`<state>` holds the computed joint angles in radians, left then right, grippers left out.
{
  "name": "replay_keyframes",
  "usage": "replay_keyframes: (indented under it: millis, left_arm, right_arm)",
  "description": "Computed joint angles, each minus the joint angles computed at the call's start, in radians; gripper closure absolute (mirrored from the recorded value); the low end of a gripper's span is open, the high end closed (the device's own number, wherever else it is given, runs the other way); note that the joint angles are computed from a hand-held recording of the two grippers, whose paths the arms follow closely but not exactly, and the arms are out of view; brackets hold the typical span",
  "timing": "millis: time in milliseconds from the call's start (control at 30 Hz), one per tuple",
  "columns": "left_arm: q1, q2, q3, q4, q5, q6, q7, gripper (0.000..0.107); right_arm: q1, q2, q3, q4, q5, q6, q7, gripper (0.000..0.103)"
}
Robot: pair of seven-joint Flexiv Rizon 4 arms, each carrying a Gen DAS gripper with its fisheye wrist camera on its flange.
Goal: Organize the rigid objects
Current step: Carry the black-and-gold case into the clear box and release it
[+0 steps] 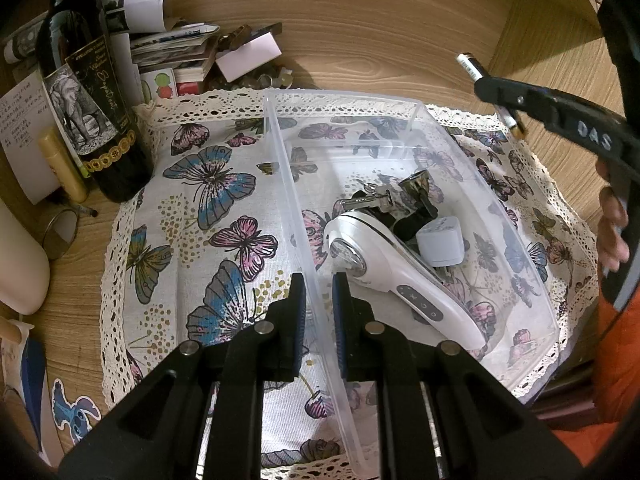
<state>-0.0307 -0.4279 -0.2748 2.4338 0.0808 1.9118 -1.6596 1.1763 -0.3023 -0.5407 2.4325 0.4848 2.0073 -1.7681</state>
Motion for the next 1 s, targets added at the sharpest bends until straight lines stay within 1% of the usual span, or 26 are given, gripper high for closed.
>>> replay_keyframes:
  millis: [67,100,300,367,467,567,667,733,800,833,900,933,1000]
  left_arm:
    - [-0.002,-0.001,0.001,-0.001,-0.001,0.002,-0.001,0.094]
    - [-0.003,-0.002,0.002,-0.002,-0.001,0.002,-0.002,0.094]
    - [-0.013,-0.002,0.010,-0.004,-0.003,0.004,0.000,0.094]
    - [-0.017,-0.003,0.013,-0.004,-0.004,0.006,0.001,0.094]
    - [-0.017,-0.003,0.013,-0.004,-0.004,0.007,0.001,0.094]
    - [-0.019,-0.004,0.015,-0.005,-0.005,0.007,0.001,0.094]
    - [-0.019,-0.004,0.015,-0.004,-0.005,0.007,0.000,0.094]
    - [-0.023,-0.003,0.018,-0.004,-0.007,0.006,0.001,0.094]
    - [-0.032,-0.002,0.025,-0.004,-0.012,0.004,0.001,0.094]
    - [-0.036,-0.001,0.028,-0.005,-0.015,0.002,0.002,0.094]
    - [-0.050,0.001,0.040,-0.005,-0.023,0.003,0.003,0.094]
    - [-0.062,0.003,0.050,-0.005,-0.029,0.004,0.004,0.094]
    - [-0.096,0.008,0.081,-0.002,-0.046,0.019,0.004,0.094]
  right_arm:
    - [-0.035,-0.006,0.056,-0.001,-0.019,0.006,0.005,0.082]
    - [-0.072,-0.012,0.103,-0.006,-0.036,0.006,0.013,0.081]
    - [-0.166,-0.068,0.231,-0.032,-0.085,-0.007,0.046,0.081]
    - [-0.178,-0.080,0.242,-0.035,-0.099,-0.015,0.059,0.081]
    - [-0.235,-0.092,0.286,-0.044,-0.144,-0.044,0.096,0.081]
    - [-0.230,-0.103,0.263,-0.045,-0.176,-0.080,0.129,0.081]
    - [-0.277,-0.103,0.292,-0.046,-0.233,-0.114,0.177,0.081]
    - [-0.250,-0.107,0.262,-0.034,-0.246,-0.099,0.195,0.077]
    - [-0.259,-0.101,0.270,-0.021,-0.257,-0.071,0.204,0.064]
    - [-0.263,-0.098,0.276,-0.015,-0.256,-0.053,0.203,0.062]
    - [-0.242,-0.086,0.266,0.002,-0.229,-0.015,0.186,0.056]
    - [-0.224,-0.080,0.258,0.008,-0.207,0.000,0.173,0.054]
    - [-0.220,-0.062,0.271,0.023,-0.172,0.035,0.148,0.046]
